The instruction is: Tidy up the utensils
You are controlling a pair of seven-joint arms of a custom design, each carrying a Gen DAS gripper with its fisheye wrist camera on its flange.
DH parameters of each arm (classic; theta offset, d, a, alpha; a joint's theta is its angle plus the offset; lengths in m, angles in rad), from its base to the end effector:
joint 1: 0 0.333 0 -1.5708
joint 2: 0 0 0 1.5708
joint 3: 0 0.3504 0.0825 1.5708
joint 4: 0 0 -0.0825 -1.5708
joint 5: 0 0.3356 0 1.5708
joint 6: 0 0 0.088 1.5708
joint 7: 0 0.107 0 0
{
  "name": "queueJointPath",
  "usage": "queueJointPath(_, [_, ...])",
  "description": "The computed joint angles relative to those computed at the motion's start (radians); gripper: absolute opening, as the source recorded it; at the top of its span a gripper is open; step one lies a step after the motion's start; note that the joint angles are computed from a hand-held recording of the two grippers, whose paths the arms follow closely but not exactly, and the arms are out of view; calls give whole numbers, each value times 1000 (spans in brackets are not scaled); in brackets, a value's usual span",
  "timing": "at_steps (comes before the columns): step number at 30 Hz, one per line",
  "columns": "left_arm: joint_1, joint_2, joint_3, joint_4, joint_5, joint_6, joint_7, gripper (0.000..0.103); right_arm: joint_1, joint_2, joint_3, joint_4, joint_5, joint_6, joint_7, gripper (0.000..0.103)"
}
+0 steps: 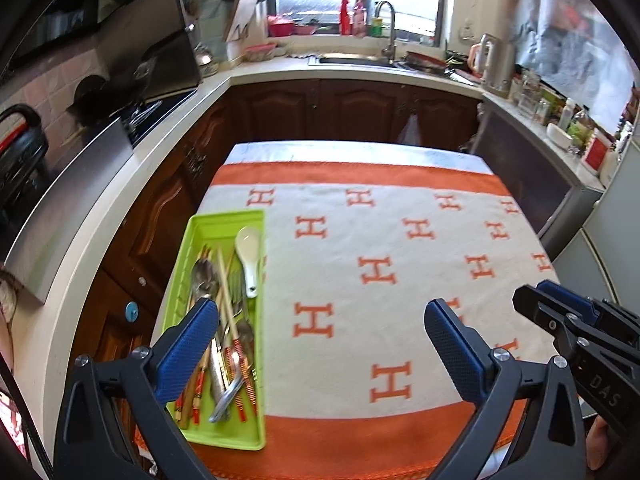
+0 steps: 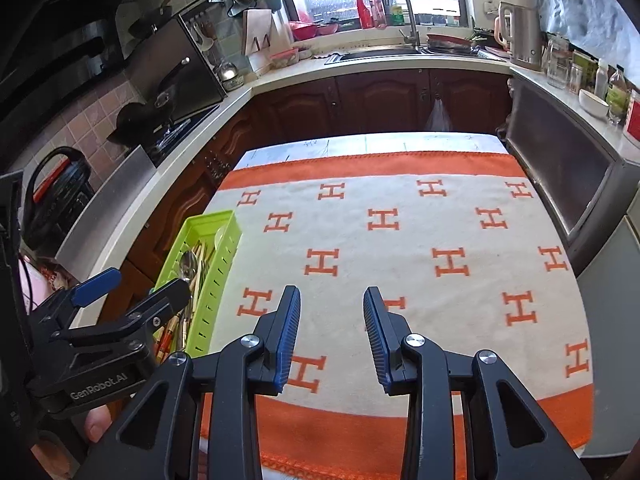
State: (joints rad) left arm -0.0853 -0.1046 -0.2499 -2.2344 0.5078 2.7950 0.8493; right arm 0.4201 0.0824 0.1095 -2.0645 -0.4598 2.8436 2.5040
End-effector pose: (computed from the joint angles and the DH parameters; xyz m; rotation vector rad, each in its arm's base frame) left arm 0.4694 -0.1925 0.5449 -1.7669 1.8446 -0.7065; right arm 0.4816 0.3067 0.5321 -1.7168 1.7427 -0.3958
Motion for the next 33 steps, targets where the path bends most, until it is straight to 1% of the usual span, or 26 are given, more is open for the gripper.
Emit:
queueJointPath(2, [-11,7,-2,20,-23,-12,18,102,-19,-28,14,-28,111,25,-77,33])
queueJointPath(3, [-17,9,-1,25,-40,-16,30,102,-21,-40,15,-38,129,33,-89,33])
queueJointPath(5, [-26,11,0,33,-62,-19,45,102,-17,-58,11,-42,88,25,-57,33])
queueJointPath(8, [-26,9,-4,40,-41,-30,28,102,-17,-76,16,-56,91,28,-61,34])
queueJointPath(11, [-29,8,-6,47,-32,-48,16,102,-16,-82,20,-54,37,12,-8,35])
queueJointPath(14, [-28,3,-10,47,-1,-68,-16,102,-19,-85,20,-60,41,11,1,35])
queueJointPath(19, [-24,-7,-13,37,34,-65,-55,102,-20,-86,21,-66,41,12,8,36])
queueJointPath(25, [-31,-7,-13,30,23,-64,-37,102,-20,-81,22,-70,43,16,12,41])
queueJointPath(31, [-31,-8,-15,29,28,-70,-38,102,-19,-86,23,-78,1,18,56,41])
queueJointPath(33, [-32,-9,-14,28,22,-73,-33,102,-19,-87,23,-78,14,17,41,41])
